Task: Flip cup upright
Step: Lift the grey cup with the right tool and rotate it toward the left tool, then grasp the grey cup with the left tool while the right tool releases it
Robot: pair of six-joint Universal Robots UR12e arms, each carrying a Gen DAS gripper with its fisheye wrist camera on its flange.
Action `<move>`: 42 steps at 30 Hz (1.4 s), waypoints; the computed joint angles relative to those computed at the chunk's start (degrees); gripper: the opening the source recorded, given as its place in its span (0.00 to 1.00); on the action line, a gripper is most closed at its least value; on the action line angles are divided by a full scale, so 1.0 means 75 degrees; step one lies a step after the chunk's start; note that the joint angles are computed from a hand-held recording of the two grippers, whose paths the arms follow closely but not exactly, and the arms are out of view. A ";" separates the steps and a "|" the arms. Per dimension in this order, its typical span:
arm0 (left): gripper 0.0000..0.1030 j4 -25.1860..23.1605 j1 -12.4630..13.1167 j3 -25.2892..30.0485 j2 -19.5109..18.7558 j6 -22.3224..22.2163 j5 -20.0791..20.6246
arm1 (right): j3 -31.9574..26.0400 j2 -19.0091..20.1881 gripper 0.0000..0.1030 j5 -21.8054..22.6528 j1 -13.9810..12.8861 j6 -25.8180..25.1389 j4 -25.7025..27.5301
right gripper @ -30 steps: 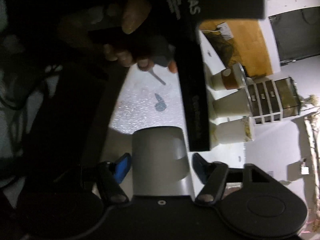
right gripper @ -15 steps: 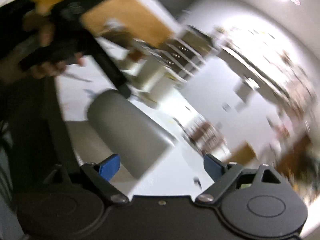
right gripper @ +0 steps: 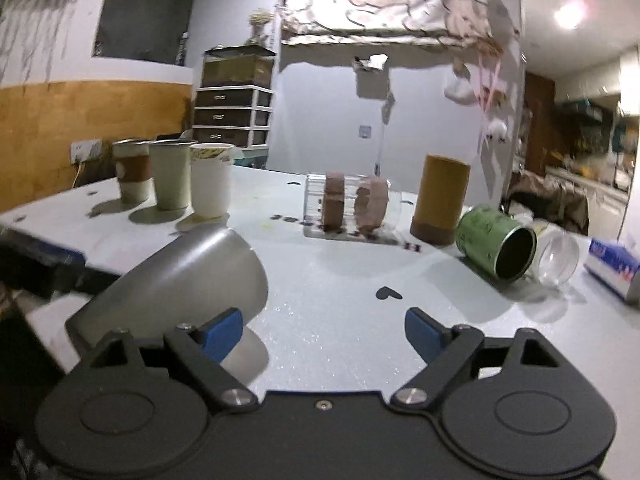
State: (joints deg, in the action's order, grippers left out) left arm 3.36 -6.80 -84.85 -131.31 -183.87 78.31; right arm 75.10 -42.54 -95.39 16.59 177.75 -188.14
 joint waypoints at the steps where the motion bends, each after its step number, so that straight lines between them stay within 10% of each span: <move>1: 1.00 -0.0032 0.0011 -0.0006 0.0010 -0.0029 -0.0036 | -0.0022 0.0008 0.86 0.0035 -0.0014 0.0181 0.0069; 12: 1.00 -0.0051 0.0079 -0.0118 0.0076 -0.0155 -0.0279 | 0.0271 -0.0306 0.78 0.0630 -0.0153 0.2367 0.0480; 17: 1.00 -0.0044 0.0152 -0.0103 0.0057 -0.0360 -0.0593 | 0.0697 -0.0571 0.70 0.2280 -0.0390 0.4216 0.0251; 32: 0.92 -0.0421 0.0258 0.0312 -0.0054 -0.1124 -0.1102 | 0.0559 -0.0387 0.58 0.3655 -0.0385 0.4564 0.0374; 39: 0.86 -0.2570 0.0322 0.1507 -0.0433 -0.1860 -0.2960 | 0.0548 -0.0369 0.58 0.3673 -0.0385 0.4641 0.0306; 42: 0.86 -0.3012 0.0234 0.1817 -0.0575 -0.1881 -0.2928 | 0.0555 -0.0376 0.58 0.3687 -0.0386 0.4654 0.0304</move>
State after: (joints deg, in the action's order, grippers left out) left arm -19.22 -5.04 -71.22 -135.62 -197.98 56.35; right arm 79.25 -45.36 -67.73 13.69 212.66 -185.86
